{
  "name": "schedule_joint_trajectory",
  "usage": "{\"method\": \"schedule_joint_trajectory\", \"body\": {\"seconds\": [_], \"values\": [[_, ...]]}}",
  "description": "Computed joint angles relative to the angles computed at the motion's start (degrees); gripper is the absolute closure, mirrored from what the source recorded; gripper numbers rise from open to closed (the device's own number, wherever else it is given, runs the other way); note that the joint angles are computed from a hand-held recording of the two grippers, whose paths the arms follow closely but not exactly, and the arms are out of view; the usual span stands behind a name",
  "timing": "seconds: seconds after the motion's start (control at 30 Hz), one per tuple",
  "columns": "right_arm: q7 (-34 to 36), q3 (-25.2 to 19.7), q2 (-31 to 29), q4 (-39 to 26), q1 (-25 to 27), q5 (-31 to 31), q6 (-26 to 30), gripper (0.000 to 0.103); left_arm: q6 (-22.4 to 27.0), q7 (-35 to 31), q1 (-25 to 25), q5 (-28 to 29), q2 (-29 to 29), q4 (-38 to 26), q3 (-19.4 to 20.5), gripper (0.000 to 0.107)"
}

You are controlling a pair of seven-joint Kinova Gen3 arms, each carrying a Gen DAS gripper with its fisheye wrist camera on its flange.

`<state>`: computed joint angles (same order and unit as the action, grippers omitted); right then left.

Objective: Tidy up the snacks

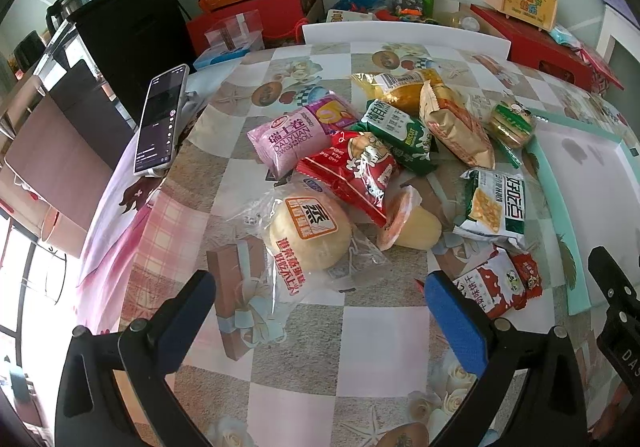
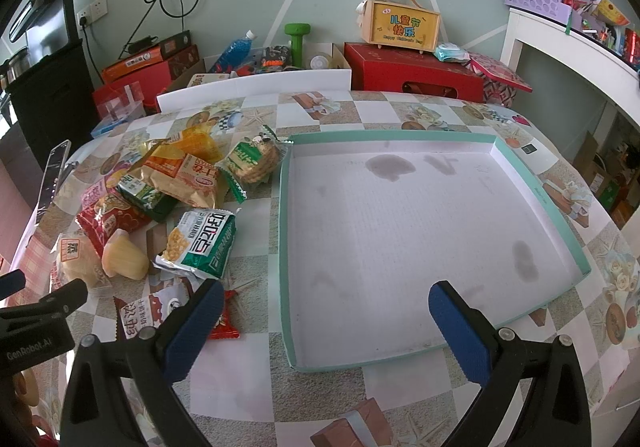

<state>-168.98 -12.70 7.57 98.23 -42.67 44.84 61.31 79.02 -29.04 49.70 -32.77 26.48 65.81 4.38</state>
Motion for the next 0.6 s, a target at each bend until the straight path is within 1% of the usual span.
{"method": "schedule_joint_trajectory", "body": {"seconds": [0.6], "values": [[0.0, 0.0, 0.0, 0.0, 0.0, 0.0, 0.0, 0.0, -0.4, 0.0, -0.3, 0.0, -0.4, 0.7, 0.2, 0.004]]}}
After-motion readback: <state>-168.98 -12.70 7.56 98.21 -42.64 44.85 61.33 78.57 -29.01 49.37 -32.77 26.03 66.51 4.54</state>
